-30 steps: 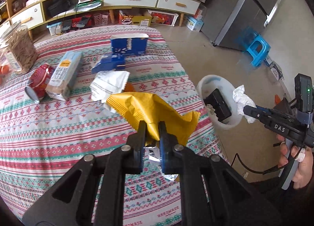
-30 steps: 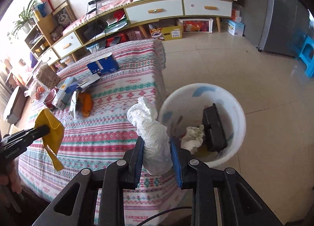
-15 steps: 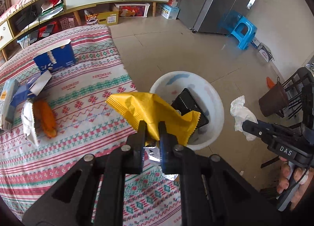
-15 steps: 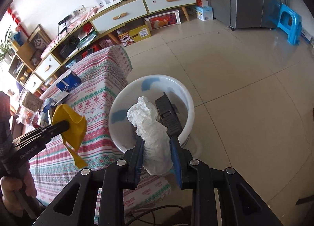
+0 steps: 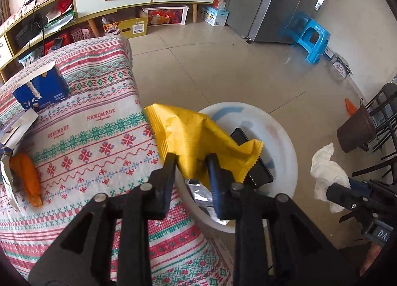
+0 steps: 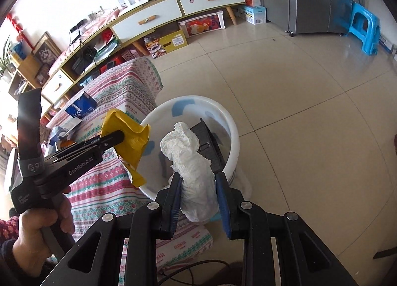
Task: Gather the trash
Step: 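Carry the wrapper and plastic bag over the white bucket, then open both tools to drop the yellow wrapper and white bag into the bucket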
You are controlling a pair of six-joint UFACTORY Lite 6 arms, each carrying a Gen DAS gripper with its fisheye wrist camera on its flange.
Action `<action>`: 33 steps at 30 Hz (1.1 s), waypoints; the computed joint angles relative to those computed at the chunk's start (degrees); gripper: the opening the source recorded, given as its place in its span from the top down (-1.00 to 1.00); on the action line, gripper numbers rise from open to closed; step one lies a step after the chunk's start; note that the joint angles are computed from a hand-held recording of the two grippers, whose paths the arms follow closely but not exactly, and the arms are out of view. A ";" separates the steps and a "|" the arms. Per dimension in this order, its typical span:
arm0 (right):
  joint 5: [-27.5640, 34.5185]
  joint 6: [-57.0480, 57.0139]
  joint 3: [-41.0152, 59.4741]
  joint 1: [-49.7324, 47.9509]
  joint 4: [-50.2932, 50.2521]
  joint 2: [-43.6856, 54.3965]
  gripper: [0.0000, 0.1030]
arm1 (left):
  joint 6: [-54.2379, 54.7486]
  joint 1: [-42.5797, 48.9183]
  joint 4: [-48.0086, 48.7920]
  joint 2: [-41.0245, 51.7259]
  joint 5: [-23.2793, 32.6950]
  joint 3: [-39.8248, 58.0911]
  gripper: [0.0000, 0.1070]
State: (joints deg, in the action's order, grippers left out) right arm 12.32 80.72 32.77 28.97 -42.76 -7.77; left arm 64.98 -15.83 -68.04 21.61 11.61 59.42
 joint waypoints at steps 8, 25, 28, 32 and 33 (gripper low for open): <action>0.12 0.30 0.25 -0.64 0.11 0.68 0.43 | -2.83 3.46 5.70 -3.97 0.82 -2.86 -0.26; 2.35 2.62 13.76 2.84 -0.16 15.67 0.41 | 5.62 21.05 10.62 -19.44 6.45 -15.32 -0.60; 2.61 1.96 17.23 3.54 1.38 19.02 0.33 | 7.64 24.58 10.72 -20.37 7.21 -16.05 -0.64; 2.40 3.59 20.59 4.79 1.97 21.80 -0.33 | 10.22 29.19 10.80 -20.61 8.73 -16.10 -0.68; 2.74 3.29 21.59 5.32 2.41 22.49 -0.34 | 10.92 30.39 10.78 -20.27 9.24 -15.75 -0.68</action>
State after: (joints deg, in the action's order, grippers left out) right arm 15.07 84.01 54.36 34.28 -40.34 14.72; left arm 75.90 14.57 -57.26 1.33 20.84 43.67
